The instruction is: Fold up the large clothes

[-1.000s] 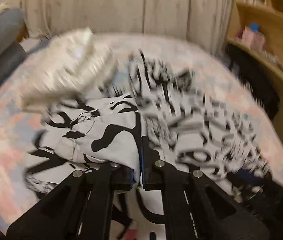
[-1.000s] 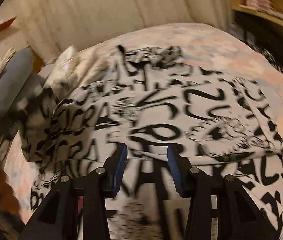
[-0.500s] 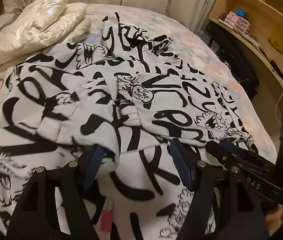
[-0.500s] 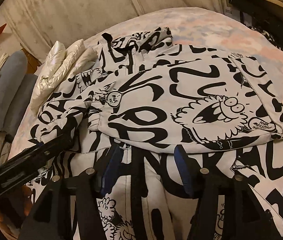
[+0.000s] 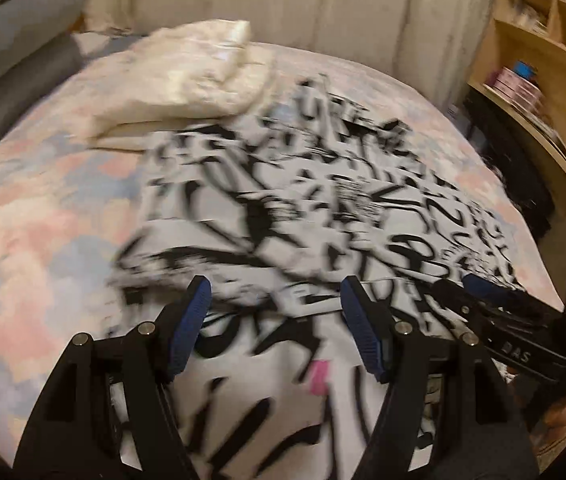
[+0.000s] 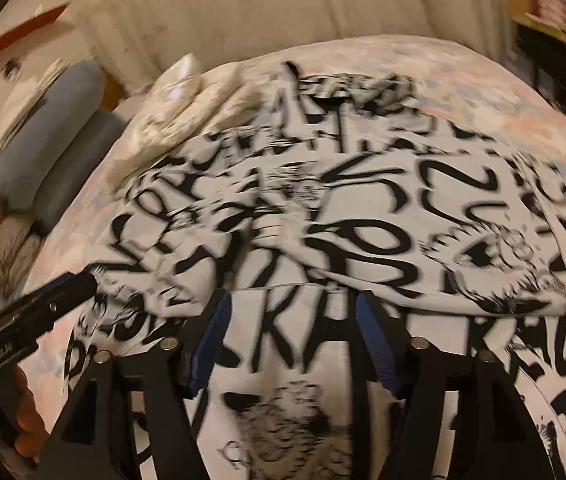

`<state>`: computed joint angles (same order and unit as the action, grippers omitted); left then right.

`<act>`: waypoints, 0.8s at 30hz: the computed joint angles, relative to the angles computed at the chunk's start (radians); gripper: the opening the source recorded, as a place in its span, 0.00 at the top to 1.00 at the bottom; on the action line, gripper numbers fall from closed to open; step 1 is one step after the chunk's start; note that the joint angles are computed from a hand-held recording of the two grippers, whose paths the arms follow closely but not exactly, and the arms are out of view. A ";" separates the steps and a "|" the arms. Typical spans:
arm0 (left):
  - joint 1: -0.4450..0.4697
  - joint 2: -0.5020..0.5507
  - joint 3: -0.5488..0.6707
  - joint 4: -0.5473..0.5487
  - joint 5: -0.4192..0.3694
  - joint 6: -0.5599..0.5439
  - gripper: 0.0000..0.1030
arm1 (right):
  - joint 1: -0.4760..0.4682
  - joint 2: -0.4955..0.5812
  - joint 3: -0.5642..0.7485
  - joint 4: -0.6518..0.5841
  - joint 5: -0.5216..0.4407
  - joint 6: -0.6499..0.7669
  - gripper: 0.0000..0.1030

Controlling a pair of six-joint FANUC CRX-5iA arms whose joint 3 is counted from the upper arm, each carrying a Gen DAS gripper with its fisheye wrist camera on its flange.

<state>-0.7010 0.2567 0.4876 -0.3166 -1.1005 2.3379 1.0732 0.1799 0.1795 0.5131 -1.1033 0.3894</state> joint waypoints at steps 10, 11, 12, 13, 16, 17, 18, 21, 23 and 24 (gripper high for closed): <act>0.084 -0.145 -0.231 0.026 0.068 0.117 0.37 | 0.028 0.305 0.400 -0.058 -0.161 0.390 0.31; 0.098 -0.161 -0.258 0.040 0.086 0.115 0.37 | 0.023 0.333 0.430 -0.062 -0.178 0.420 0.31; 0.105 -0.167 -0.272 0.050 0.097 0.113 0.37 | 0.019 0.366 0.468 -0.066 -0.205 0.448 0.31; 0.108 -0.167 -0.278 0.055 0.104 0.112 0.37 | 0.015 0.402 0.511 -0.069 -0.232 0.473 0.31; 0.123 -0.179 -0.307 0.075 0.124 0.104 0.37 | 0.008 0.485 0.596 -0.061 -0.295 0.539 0.32; 0.121 -0.177 -0.306 0.075 0.124 0.111 0.37 | 0.009 0.510 0.622 -0.047 -0.313 0.557 0.33; 0.124 -0.180 -0.312 0.078 0.129 0.112 0.37 | 0.009 0.542 0.660 -0.032 -0.332 0.578 0.46; 0.123 -0.184 -0.316 0.078 0.133 0.122 0.37 | 0.000 0.594 0.747 -0.023 -0.364 0.603 0.82; 0.119 -0.188 -0.318 0.072 0.136 0.129 0.37 | 0.000 0.573 0.730 0.013 -0.315 0.592 0.92; 0.117 -0.191 -0.318 0.068 0.137 0.130 0.37 | -0.001 0.543 0.693 0.031 -0.272 0.570 0.92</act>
